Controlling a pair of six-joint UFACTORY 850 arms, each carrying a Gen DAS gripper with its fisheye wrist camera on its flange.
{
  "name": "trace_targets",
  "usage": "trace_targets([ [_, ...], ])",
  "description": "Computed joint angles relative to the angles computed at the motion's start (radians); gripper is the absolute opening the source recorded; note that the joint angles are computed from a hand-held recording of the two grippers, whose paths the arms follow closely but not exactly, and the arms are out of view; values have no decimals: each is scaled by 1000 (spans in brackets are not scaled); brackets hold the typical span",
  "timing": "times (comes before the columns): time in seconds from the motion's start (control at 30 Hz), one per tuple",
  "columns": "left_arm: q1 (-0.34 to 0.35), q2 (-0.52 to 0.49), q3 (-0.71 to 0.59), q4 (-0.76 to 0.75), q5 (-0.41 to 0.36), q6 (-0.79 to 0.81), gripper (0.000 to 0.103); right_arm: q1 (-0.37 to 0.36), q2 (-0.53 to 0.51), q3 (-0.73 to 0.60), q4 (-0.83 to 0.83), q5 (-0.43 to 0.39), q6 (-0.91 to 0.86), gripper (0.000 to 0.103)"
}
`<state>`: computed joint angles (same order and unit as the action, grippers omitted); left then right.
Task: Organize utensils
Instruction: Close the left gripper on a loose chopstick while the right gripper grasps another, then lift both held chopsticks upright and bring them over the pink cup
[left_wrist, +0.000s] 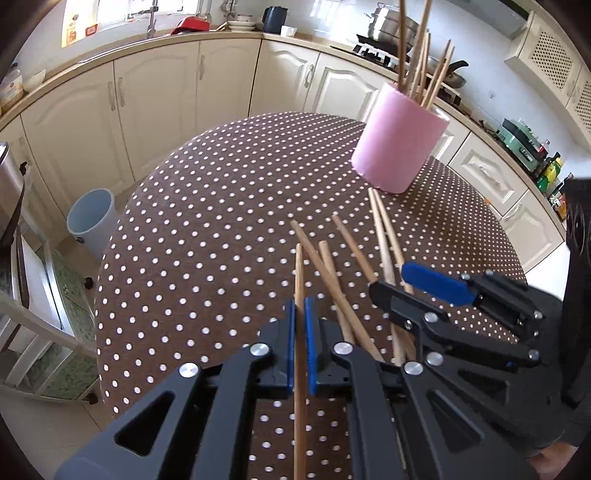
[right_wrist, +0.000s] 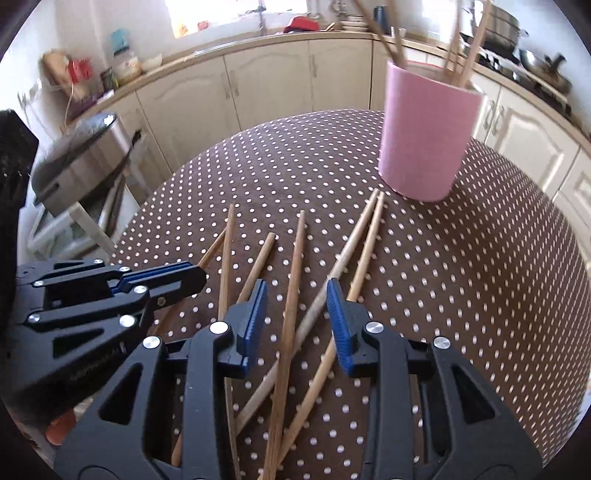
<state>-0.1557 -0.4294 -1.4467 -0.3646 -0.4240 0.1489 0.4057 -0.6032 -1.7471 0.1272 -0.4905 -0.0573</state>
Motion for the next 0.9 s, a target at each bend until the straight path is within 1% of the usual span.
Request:
trace_targets([
  [0.07, 2, -4, -2, 60, 3, -63, 6, 6, -23, -35, -13, -25, -8, 29],
  [0.1, 4, -6, -3, 64, 3, -63, 6, 8, -35, -53, -19, -39, -10, 29],
  [0.3, 17, -11, -6, 12, -5, -10, 6, 6, -101, -143, -6, -127, -20, 23],
  [0.37, 21, -17, -11, 6, -9, -2, 6, 11, -107, -150, -32, -124, 2, 14],
  [0.43, 23, -21, -18, 1, -12, 5, 6, 12, -113, -160, -35, -131, 4, 8],
  [0.53, 14, -19, -21, 12, -9, -8, 6, 12, -119, -170, -32, -134, 5, 7],
  [0.7, 3, -15, -32, 35, -4, -31, 6, 2, -95, -138, -4, -109, -13, 6],
  [0.77, -3, -5, -27, 63, 10, -67, 6, -1, -77, -116, 17, -90, -27, 6],
  [0.9, -8, 18, -20, 53, 23, -53, 6, -25, -12, -41, 116, -42, -97, 6],
])
